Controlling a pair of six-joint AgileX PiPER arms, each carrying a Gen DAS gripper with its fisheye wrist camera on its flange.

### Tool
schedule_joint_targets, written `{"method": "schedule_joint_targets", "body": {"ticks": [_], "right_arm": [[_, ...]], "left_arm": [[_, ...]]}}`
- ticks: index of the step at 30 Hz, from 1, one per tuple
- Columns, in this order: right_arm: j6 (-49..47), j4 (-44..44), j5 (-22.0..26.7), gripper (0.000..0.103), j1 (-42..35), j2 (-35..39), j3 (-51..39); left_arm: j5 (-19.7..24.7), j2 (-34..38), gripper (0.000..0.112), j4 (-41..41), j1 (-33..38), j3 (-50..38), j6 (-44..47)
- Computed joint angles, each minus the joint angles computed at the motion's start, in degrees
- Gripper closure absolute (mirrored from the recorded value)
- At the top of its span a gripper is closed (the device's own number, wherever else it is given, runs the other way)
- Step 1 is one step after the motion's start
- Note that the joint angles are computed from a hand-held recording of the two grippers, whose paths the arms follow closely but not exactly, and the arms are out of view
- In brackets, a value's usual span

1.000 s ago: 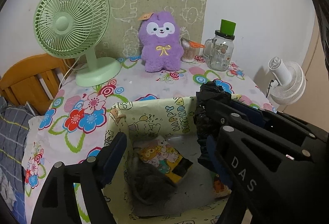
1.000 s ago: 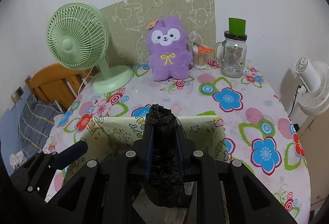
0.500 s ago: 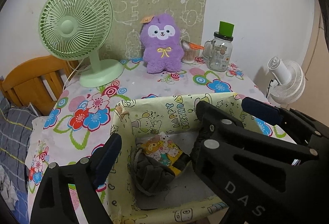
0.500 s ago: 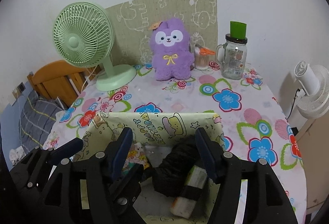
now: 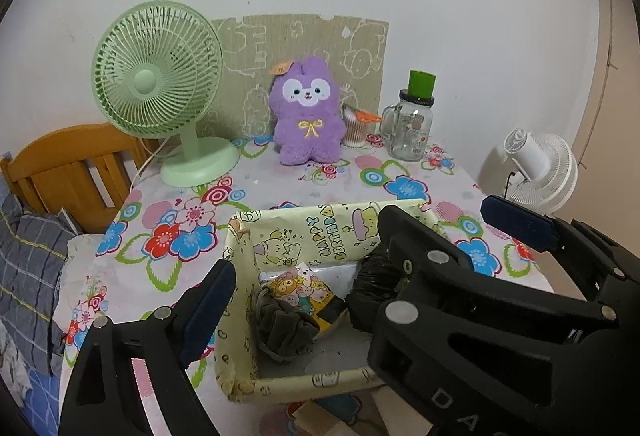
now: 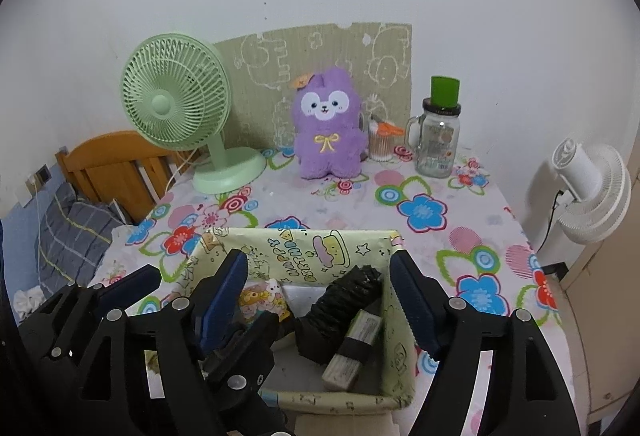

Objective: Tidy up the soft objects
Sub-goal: 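Withdraw both tools from the box toward the remaining white items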

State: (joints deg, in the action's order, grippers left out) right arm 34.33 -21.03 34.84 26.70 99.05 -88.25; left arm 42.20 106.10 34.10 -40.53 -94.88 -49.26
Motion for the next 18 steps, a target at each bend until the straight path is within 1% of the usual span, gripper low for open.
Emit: {"method": "schedule_joint_targets", "body": {"ticks": [3, 18], "right_arm": [[1.9, -1.9, -0.3, 0.023, 0.8, -2.1, 1.7], [11.2, -11.3, 1.0, 0.021, 4.8, -12.1, 9.2]], "left_arm": [[0.4, -1.7, 0.018, 2.6, -1.4, 1.3, -2.3], [3.4, -8.2, 0.016, 12.1, -7.8, 7.1, -11.4]]}}
